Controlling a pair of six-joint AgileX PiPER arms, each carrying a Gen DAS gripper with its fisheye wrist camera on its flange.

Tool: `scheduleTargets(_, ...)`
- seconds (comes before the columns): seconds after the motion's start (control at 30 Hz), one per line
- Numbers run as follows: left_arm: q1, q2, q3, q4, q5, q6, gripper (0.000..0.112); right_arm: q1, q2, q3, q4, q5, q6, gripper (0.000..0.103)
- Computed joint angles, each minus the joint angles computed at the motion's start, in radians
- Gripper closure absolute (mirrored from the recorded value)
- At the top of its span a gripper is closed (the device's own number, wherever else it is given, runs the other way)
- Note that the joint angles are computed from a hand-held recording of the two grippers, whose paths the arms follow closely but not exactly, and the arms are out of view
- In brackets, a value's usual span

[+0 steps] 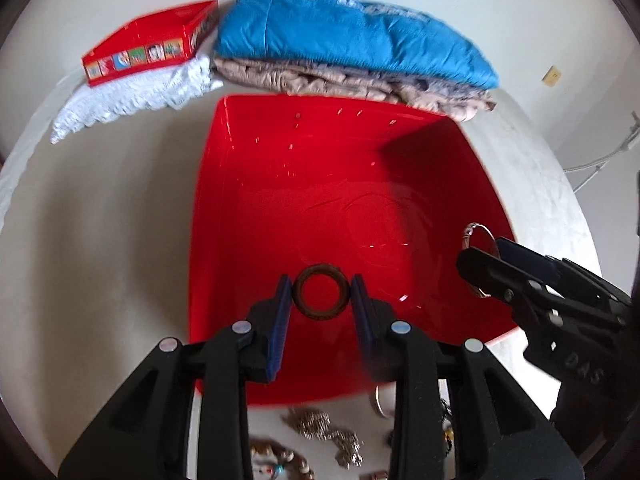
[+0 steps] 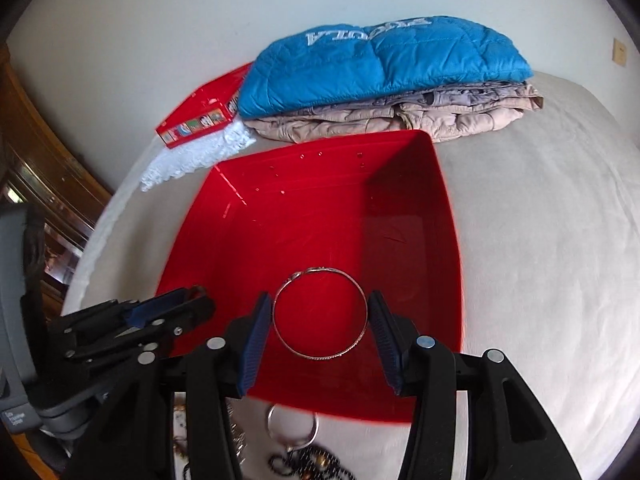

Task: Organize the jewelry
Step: 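Carry the bangle and ring into the red tin and open both tools, then grasp the silver key ring with the right tool while the left grasps the wooden bead bracelet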

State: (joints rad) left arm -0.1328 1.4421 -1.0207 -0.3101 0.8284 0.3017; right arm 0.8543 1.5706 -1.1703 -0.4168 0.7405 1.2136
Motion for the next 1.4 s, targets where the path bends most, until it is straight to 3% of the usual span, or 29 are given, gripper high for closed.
scheduleTargets(0.23, -0.031, 0.072, -0.003, 0.025, -0.045, -0.021, 0.082, -0.006, 0.048, -0.013, 0.012, 0.006, -0.037, 0.053)
scheduleTargets(0.3, -0.035, 0.08, -0.004, 0.031, -0.046, -0.026, 0.077, -0.003, 0.055, -0.018, 0.009, 0.015, -0.038, 0.053)
scheduleTargets(0.4, -0.038, 0.069, 0.001, 0.036, -0.048, -0.024, 0.069, -0.002, 0.049, -0.014, 0.01, 0.013, -0.035, 0.052)
scheduleTargets(0.67, 0.007, -0.029, 0.033, 0.017, -0.017, 0.018, 0.069, 0.038, -0.013, 0.012, -0.044, 0.03, 0.034, 0.052)
scheduleTargets(0.8, 0.075, -0.13, 0.073, -0.004, 0.018, 0.069, 0.066, 0.079, -0.058, 0.027, -0.079, 0.067, 0.088, 0.052)
scheduleTargets(1.1, 0.315, -0.356, 0.182, -0.097, 0.139, 0.278, 0.046, 0.243, -0.121, 0.055, -0.142, 0.148, 0.218, 0.052)
scheduleTargets(1.2, 0.39, -0.412, 0.227, -0.129, 0.177, 0.363, 0.042, 0.309, -0.132, 0.085, -0.158, 0.147, 0.286, 0.052)
scheduleTargets(1.4, 0.496, -0.476, 0.345, -0.113, 0.177, 0.478, 0.042, 0.365, -0.105, 0.129, -0.145, 0.108, 0.352, 0.052)
